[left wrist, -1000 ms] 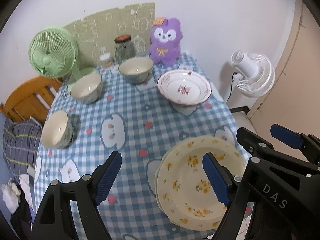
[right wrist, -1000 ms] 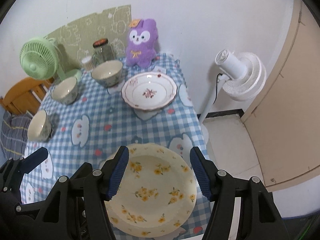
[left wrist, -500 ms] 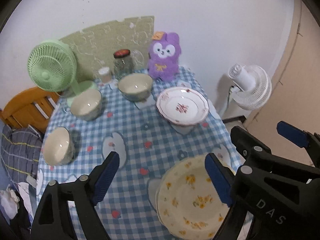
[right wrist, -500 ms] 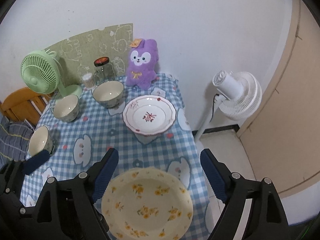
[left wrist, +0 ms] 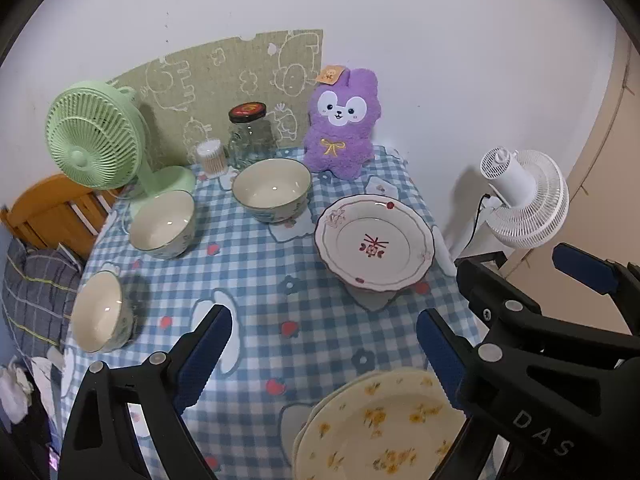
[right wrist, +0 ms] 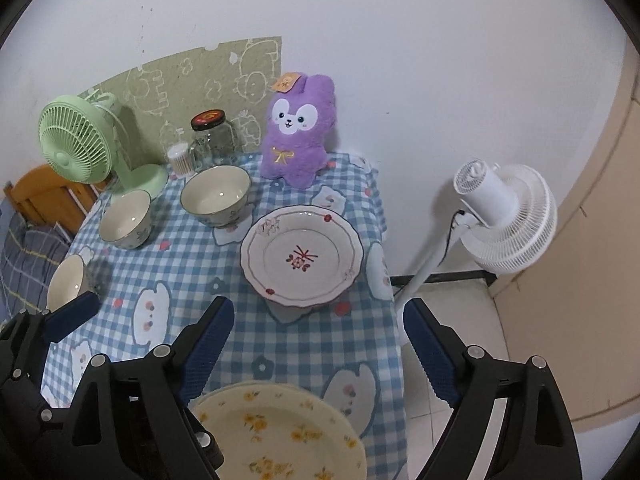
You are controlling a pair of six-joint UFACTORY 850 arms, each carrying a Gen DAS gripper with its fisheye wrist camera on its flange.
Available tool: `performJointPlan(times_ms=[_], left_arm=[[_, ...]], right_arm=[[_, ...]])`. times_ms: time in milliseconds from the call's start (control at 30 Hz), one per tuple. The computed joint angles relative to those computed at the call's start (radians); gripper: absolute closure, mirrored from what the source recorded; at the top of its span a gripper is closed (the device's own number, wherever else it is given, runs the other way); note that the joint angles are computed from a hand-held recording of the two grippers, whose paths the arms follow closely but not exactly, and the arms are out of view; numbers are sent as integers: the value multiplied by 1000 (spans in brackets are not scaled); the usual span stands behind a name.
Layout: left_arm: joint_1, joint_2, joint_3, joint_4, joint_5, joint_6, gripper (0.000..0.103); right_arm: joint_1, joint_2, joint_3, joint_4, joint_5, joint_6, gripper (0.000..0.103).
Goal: Organize plates and bowls
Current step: 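Move both grippers toward the white red-rimmed plate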
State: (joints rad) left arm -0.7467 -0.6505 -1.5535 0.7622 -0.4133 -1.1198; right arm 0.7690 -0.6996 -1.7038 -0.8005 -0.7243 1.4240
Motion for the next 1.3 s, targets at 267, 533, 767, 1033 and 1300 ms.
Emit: performJointPlan(times_ms=[267, 533, 767, 1033, 1300], left_arm=[[-1, -113, -148, 17, -64, -42, 8], [0, -232, -310, 22, -119, -43, 9], [9, -320, -420, -7, -117, -19, 11], [24, -457, -617, -146, -149, 124, 13], [30, -632, -880, -223, -268, 229, 16]], right_arm=[[-61, -21, 1, -18, 101, -28, 14], [-113, -72, -35, -30, 167, -60, 14], [-148, -127, -90, 16, 190, -102, 14], [-190, -205, -175, 101, 202, -235, 14], [-219, -313, -296, 203, 190, -369, 14]])
